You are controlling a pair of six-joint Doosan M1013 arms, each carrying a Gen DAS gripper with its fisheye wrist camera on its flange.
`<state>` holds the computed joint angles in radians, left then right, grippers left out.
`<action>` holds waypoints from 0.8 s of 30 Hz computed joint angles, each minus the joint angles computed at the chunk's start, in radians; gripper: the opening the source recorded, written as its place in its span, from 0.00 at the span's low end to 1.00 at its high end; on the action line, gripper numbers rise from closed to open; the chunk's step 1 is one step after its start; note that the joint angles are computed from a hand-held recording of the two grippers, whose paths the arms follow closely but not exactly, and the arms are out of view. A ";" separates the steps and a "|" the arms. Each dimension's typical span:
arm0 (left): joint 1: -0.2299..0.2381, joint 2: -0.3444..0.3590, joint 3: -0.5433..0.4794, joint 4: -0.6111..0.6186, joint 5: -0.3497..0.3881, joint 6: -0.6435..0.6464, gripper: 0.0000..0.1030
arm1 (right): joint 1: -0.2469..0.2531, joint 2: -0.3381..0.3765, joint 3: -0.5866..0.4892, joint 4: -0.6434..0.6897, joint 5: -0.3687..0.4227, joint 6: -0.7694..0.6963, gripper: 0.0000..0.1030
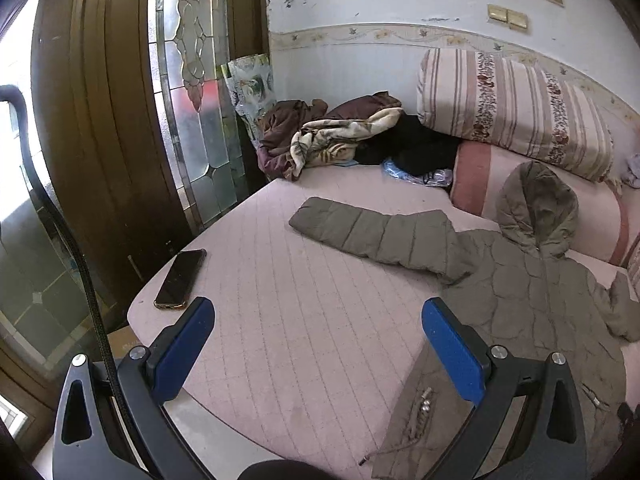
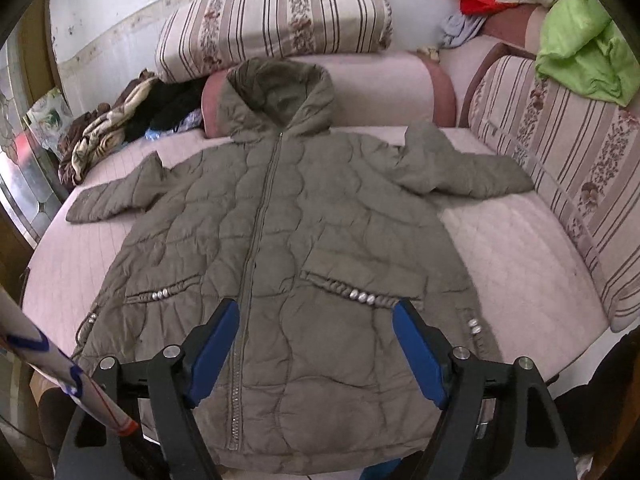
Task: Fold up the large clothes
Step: 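Move the left tool over the sleeve cuff nearest it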
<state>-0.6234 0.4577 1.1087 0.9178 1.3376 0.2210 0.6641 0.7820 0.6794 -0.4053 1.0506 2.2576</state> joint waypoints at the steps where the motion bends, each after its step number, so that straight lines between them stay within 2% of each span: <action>1: 0.006 0.004 -0.006 -0.005 0.002 0.003 1.00 | 0.000 0.009 -0.013 0.005 0.013 -0.007 0.81; 6: 0.028 0.007 -0.024 0.005 -0.001 -0.002 1.00 | 0.003 0.048 -0.088 0.007 0.049 -0.025 0.81; 9: 0.038 0.024 -0.045 0.032 0.025 0.008 1.00 | 0.004 0.060 -0.116 -0.001 0.058 -0.025 0.81; 14: 0.056 0.034 -0.055 -0.001 0.006 0.017 1.00 | 0.005 0.056 -0.094 -0.040 0.061 0.009 0.83; 19: 0.066 0.055 -0.066 -0.017 0.024 0.044 1.00 | -0.004 0.073 -0.108 0.006 0.092 -0.007 0.83; 24: 0.096 0.073 -0.080 -0.057 0.016 0.042 1.00 | -0.006 0.075 -0.102 0.001 0.079 -0.013 0.83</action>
<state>-0.5272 0.5305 1.0291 0.8603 1.3540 0.2631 0.6586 0.8572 0.5774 -0.4045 1.1294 2.2449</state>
